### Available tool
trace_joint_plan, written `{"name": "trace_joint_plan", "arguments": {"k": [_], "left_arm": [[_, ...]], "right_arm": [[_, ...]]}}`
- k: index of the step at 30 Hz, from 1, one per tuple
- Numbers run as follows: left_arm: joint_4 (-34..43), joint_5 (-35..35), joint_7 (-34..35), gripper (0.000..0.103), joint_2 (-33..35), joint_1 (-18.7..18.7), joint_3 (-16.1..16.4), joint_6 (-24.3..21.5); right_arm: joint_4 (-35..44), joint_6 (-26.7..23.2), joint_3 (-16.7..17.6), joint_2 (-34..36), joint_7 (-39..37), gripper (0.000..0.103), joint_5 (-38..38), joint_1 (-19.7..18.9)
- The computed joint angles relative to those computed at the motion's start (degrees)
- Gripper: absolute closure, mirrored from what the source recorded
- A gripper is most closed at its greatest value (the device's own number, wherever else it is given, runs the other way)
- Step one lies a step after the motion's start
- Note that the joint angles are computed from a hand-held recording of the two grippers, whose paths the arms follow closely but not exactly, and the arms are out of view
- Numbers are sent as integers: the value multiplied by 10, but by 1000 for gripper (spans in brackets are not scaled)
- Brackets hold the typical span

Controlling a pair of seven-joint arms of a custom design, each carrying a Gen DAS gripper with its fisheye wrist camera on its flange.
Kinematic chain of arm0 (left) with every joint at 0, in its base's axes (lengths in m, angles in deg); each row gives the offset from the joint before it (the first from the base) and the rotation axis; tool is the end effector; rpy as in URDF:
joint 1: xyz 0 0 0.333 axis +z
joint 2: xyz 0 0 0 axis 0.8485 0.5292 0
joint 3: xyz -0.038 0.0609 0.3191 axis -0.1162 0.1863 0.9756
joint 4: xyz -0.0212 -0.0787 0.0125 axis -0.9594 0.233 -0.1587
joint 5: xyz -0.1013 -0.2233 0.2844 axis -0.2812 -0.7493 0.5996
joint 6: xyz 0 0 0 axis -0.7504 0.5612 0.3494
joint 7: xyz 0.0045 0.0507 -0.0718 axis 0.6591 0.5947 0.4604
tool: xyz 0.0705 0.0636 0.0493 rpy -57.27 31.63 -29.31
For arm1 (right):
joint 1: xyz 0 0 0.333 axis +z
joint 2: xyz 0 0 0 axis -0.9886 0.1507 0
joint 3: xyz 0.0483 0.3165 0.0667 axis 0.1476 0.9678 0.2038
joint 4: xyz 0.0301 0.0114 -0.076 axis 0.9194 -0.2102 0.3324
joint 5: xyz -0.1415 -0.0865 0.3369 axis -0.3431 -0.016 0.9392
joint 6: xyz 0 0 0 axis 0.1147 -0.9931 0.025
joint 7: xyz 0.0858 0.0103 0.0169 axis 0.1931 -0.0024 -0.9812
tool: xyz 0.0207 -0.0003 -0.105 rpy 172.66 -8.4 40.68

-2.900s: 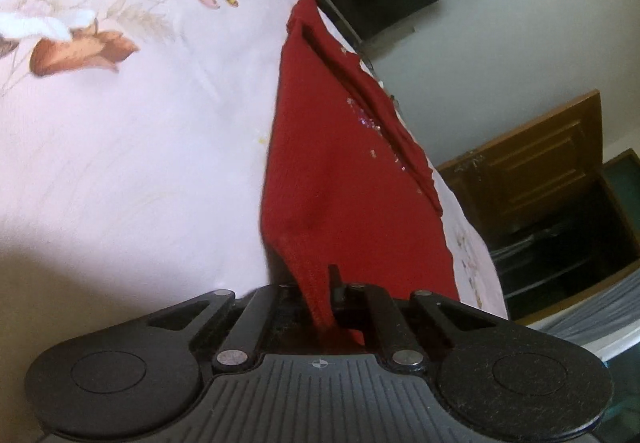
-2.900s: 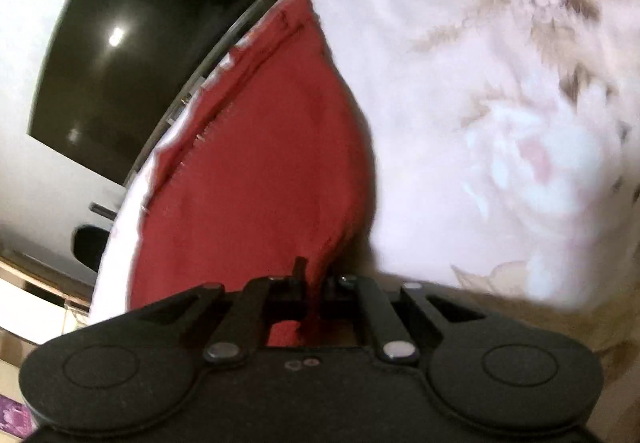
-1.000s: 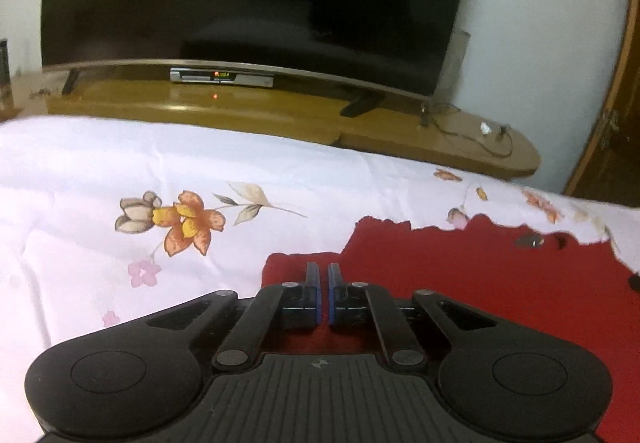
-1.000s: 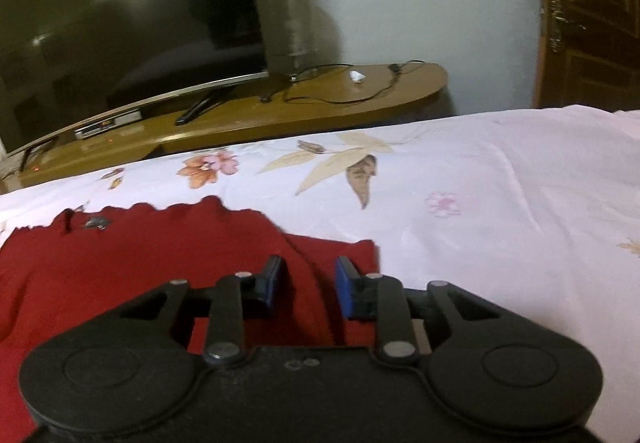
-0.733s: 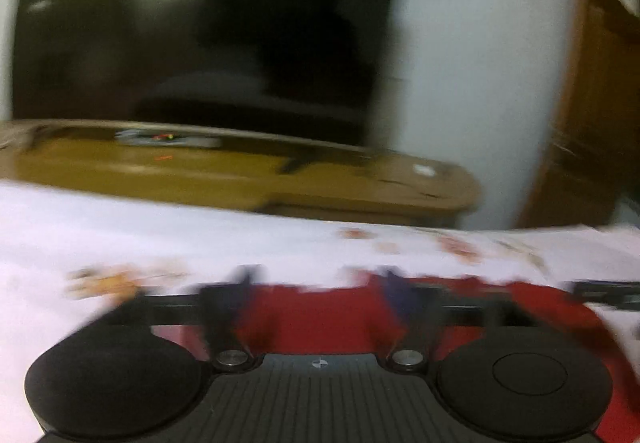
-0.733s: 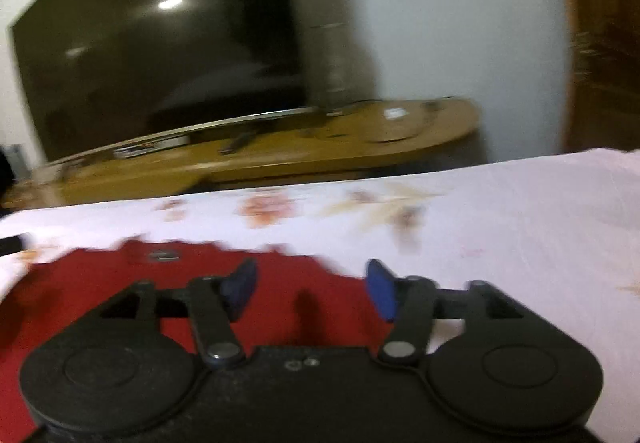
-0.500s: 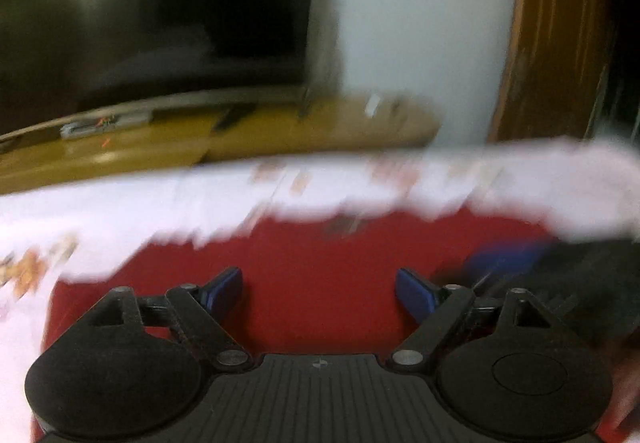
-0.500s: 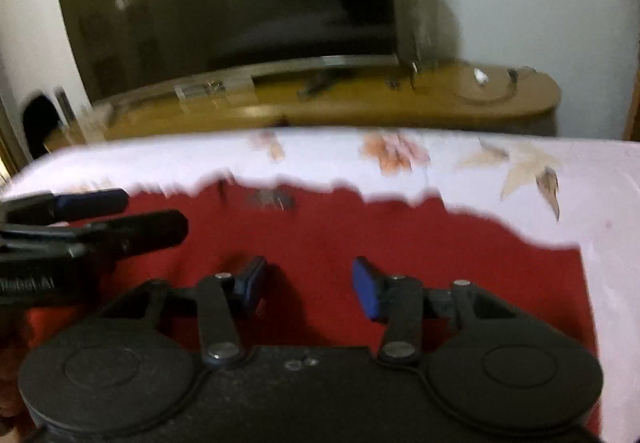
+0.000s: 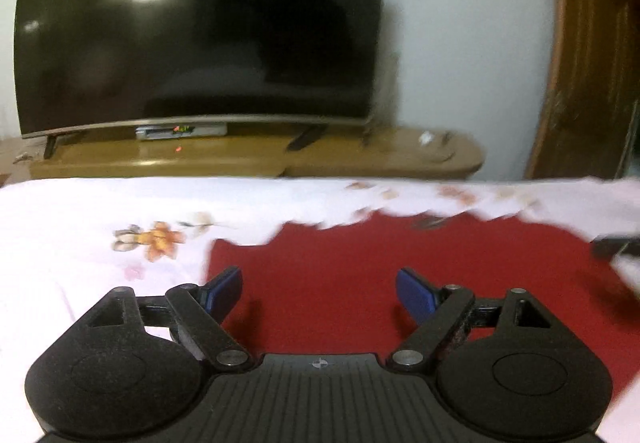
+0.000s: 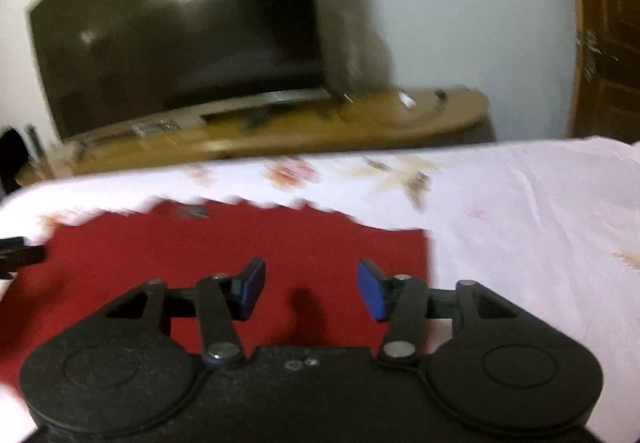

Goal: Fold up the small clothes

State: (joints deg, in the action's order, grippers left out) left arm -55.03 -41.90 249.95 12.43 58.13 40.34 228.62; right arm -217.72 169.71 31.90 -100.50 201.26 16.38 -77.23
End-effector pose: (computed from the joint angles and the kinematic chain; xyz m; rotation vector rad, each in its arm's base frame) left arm 0.5690 -0.0146 0.5222 -1.3163 1.9543 -1.2553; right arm 0.4235 0.1756 0.5698 -1.3689 1.7927 -0.8707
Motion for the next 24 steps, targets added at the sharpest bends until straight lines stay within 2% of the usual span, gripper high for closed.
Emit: {"name": "trace_joint_plan", "arguments": {"k": [2, 4, 7, 9, 11, 12, 13, 16, 17, 20, 21, 24], "left_arm": [[-43, -14, 28, 20, -34, -9, -6, -17], [-76, -9, 56, 19, -53, -28, -14, 7], [-114, 58, 0, 19, -61, -47, -22, 56], [-126, 57, 9, 20, -67, -50, -5, 47], [-137, 94, -27, 20, -76, -42, 7, 41], [-140, 90, -22, 19, -80, -38, 19, 30], [-142, 86, -21, 19, -82, -34, 28, 16], [-158, 93, -12, 19, -96, -22, 42, 16], [-163, 91, -10, 19, -100, -19, 47, 12], [-167, 92, -3, 19, -103, -15, 51, 8], [-165, 91, -1, 19, -99, -17, 48, 16], [-162, 110, -30, 18, -96, -18, 40, 30]], "right_arm": [[-2, 13, 18, -2, 3, 45, -4, 15], [6, 11, 30, 18, -22, 45, 11, 43], [28, -17, 29, 59, -67, 47, 52, 83], [33, -53, 23, 68, -91, 47, 72, 103], [17, -70, 22, 49, -108, 46, 53, 111], [7, -81, 19, 36, -122, 46, 55, 116], [-5, -91, 15, 19, -131, 46, 59, 118], [-60, -101, 2, -46, -126, 44, 80, 113], [-76, -118, 3, -68, -124, 44, 96, 112], [-126, -120, -4, -131, -115, 45, 120, 100], [-132, -116, -4, -139, -122, 45, 126, 98], [-111, -138, 22, -120, -126, 45, 130, 82]]}}
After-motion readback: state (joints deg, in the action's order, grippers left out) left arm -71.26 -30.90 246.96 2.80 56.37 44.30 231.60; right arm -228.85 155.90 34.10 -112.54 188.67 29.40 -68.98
